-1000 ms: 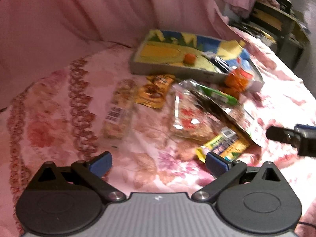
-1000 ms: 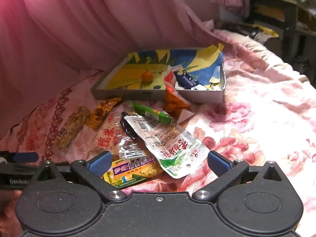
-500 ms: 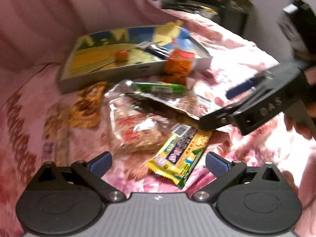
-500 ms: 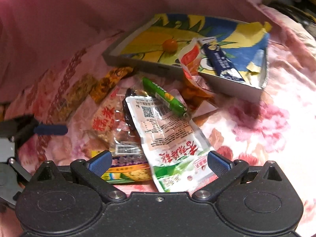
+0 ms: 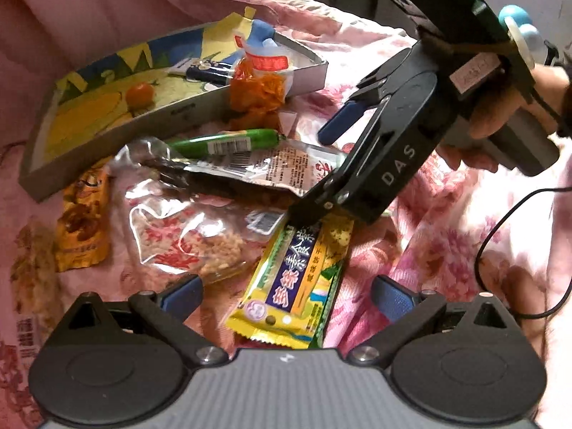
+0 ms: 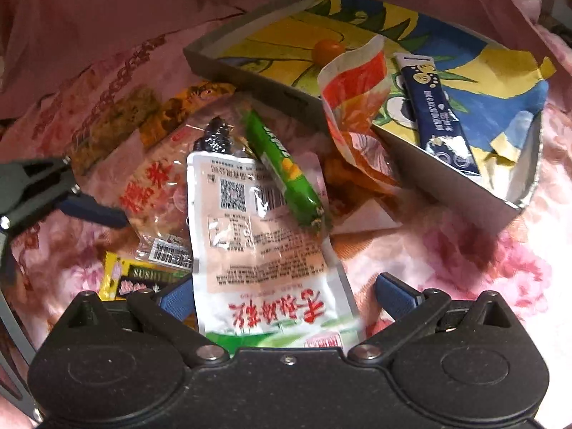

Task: Organize snacks
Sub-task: 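Grasp the yellow-purple biscuit packet with the left tool while the right tool grasps the clear snack bag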

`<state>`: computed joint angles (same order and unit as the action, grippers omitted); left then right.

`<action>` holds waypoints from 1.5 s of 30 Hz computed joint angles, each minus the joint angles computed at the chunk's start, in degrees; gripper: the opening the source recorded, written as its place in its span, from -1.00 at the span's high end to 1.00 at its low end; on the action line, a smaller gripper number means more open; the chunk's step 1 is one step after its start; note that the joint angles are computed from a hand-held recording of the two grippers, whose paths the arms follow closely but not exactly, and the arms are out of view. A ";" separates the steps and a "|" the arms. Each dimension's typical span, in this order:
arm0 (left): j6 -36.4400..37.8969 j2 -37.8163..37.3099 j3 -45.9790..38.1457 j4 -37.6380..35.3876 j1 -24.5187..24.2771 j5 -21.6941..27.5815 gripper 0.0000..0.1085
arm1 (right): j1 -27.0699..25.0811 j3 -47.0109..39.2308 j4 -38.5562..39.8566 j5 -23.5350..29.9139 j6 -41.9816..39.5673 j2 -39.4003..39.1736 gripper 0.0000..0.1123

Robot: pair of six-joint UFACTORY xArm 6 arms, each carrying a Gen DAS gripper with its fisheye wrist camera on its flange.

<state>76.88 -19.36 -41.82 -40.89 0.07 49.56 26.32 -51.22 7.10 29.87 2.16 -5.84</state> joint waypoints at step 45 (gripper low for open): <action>-28.27 -3.77 1.18 8.15 2.33 5.07 0.03 | 2.17 2.34 -10.10 1.75 17.51 -4.60 0.16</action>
<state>48.62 -23.13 -40.63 -32.73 2.40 54.64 28.49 -48.88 -3.00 31.62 19.68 -10.43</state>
